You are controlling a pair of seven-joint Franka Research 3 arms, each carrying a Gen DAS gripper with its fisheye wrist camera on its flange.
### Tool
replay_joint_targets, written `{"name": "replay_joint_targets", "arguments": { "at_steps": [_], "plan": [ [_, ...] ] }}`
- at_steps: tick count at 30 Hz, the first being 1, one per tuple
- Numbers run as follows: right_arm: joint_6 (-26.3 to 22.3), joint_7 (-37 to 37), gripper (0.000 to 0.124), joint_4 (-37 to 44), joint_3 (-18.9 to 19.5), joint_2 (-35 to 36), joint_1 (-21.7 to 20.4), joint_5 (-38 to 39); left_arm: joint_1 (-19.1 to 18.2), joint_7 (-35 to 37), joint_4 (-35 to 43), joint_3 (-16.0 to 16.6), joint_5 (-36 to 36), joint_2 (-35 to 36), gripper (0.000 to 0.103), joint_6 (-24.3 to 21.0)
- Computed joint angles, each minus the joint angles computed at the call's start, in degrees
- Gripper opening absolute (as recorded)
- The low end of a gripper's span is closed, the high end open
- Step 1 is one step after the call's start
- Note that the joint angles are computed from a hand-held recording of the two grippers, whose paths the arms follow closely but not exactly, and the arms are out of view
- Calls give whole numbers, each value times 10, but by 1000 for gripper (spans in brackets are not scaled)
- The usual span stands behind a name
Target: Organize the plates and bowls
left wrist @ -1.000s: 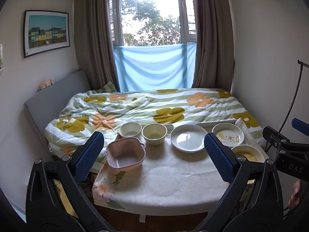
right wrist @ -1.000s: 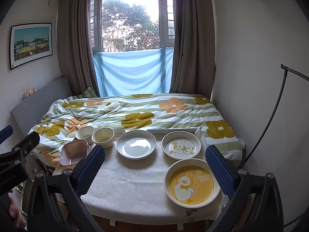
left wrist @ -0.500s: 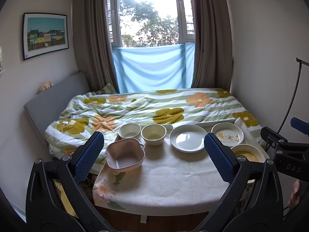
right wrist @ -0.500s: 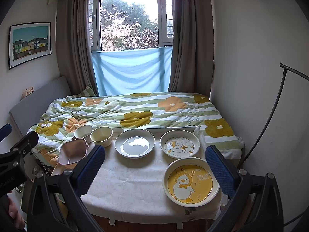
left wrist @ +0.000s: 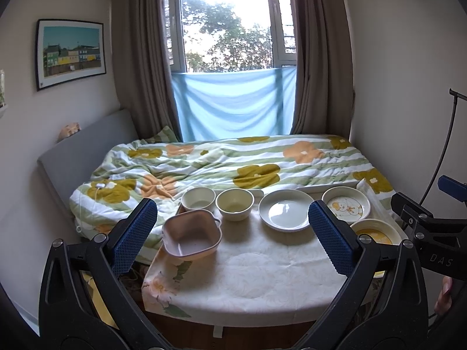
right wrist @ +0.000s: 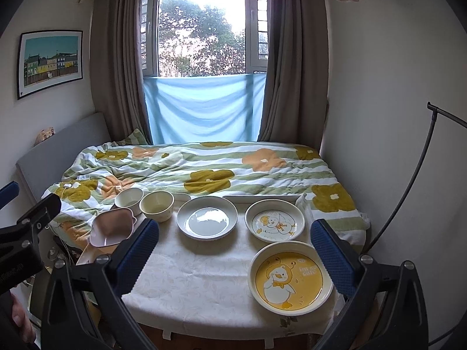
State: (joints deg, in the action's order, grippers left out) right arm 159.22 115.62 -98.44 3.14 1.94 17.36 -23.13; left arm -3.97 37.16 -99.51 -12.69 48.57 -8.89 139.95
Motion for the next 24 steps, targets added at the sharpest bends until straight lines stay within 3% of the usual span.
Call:
{"name": "replay_joint_targets", "arguments": {
  "at_steps": [5,10,14,18,21,24],
  "plan": [
    [28,-58,103,-4,4,2,-2,71,-2,20,8,3,-11,9,103,-4],
    [-36,-24,103,23,-3,15,4,45,-13,102,47,14,-67,51,103,-4],
    [-56,-7,103,7,-10,15,-2,61,-22,181,71,23,-134,97,103,26],
    [-86,10,103,-15,-18,11,-15,71,-36,254,125,22,-200,168,103,24],
    [-105,5,103,-25,-24,14,-30,93,-44,330,199,12,-286,244,103,-4],
    [-112,-34,103,-30,-31,31,-52,157,-60,387,306,5,-339,338,103,-61]
  ]
}}
